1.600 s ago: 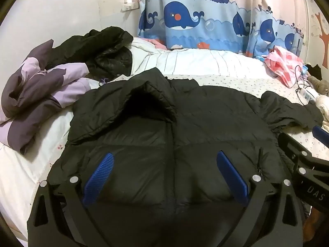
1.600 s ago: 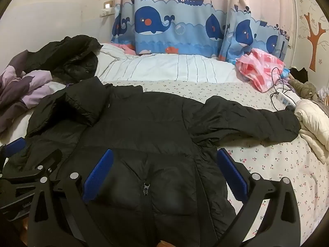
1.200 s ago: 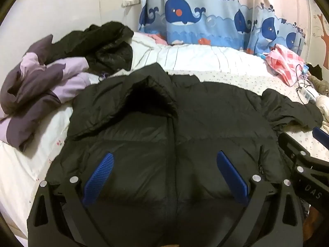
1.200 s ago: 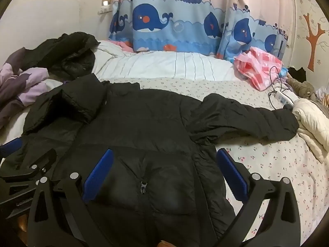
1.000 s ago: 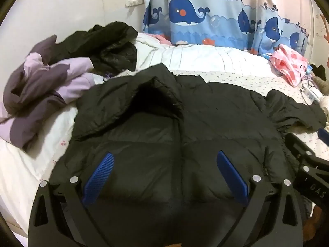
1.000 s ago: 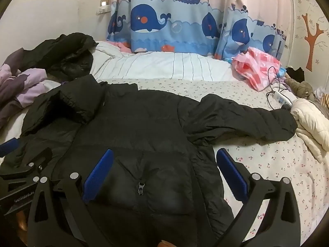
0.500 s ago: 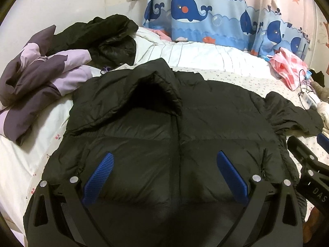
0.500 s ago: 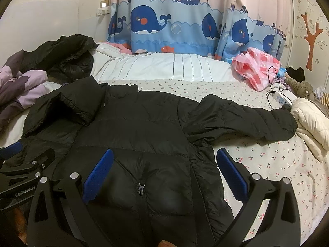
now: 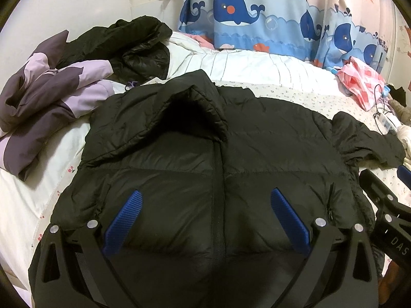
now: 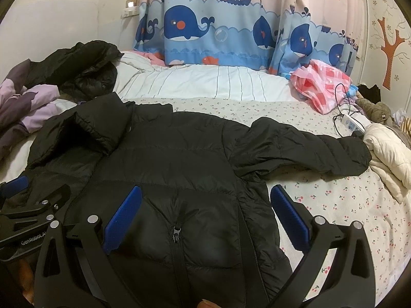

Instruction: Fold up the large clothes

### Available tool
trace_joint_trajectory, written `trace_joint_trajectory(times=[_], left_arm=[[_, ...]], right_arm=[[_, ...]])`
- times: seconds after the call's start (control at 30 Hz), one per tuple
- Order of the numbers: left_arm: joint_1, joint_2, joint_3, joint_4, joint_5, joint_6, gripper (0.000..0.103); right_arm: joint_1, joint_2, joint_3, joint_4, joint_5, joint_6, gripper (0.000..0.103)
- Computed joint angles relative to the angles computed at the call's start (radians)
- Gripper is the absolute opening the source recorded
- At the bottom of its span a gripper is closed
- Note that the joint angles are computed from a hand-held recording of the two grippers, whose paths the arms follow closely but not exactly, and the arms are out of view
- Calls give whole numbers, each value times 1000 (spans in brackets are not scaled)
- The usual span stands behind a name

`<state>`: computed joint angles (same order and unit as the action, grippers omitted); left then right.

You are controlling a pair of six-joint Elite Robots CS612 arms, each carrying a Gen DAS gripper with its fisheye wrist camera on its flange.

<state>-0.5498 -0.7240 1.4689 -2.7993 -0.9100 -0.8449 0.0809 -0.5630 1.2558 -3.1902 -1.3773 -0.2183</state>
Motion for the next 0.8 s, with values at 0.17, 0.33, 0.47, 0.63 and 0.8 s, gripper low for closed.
trace_joint_trajectory(times=[0.17, 0.33, 0.47, 0.63, 0.8], left_arm=[[-1, 2, -1, 5, 2, 2, 96], [-1, 3, -5, 15, 0, 4, 96], [-2, 4, -8, 24, 6, 4, 96], [-2, 4, -8, 22, 7, 6, 96], [-3, 3, -8, 21, 8, 11, 96]], right_arm=[[2, 2, -2, 5, -8, 3, 97], [3, 3, -3, 5, -4, -3, 97], [3, 3, -1, 5, -2, -1, 97], [4, 4, 0, -4, -4, -11, 97], [6, 4, 2, -10, -4, -17, 97]])
